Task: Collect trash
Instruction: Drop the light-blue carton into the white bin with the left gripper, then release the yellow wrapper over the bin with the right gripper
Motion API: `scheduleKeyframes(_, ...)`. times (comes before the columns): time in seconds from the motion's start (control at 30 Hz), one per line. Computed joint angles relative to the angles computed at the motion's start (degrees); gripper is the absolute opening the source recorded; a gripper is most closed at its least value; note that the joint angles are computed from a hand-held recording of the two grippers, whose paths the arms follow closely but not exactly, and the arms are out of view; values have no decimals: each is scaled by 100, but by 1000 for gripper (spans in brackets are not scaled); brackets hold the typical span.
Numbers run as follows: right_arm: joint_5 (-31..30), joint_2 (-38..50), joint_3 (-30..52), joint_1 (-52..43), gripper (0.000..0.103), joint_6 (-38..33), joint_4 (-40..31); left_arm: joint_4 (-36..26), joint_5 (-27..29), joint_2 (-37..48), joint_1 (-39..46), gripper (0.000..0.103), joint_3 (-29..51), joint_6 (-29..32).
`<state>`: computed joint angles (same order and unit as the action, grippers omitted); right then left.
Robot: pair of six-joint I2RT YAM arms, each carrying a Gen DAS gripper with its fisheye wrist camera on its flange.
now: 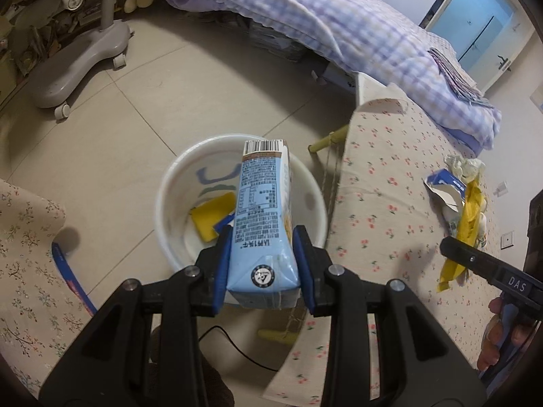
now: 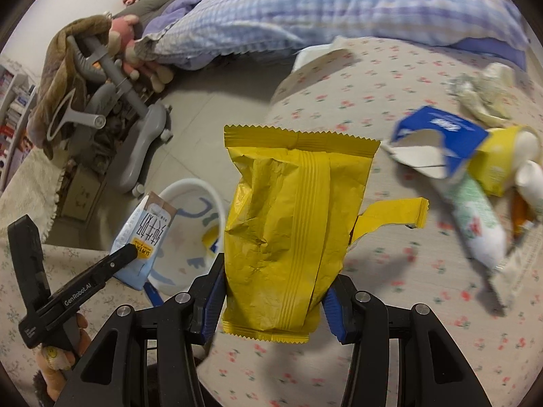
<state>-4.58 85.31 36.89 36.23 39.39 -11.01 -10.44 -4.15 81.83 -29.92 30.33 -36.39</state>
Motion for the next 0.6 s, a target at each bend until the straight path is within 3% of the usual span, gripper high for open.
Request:
scheduleKeyframes(0.07,-19,267,148,104,52,32,127,-124,-106,-4,126,44,5,107)
scheduleKeyframes(0.17,-4,757,495,292,52,112,271,-237,-312,-183,340,77,-113,149)
scheduleKeyframes(0.37,-17,1476,1033,542,52,207,408,-467,-408,-494,849,86,-351,393)
scheduleKeyframes(0.6,-105,2257,1673,744,53,321,480,-525,-404,-403,1420,88,-515,709)
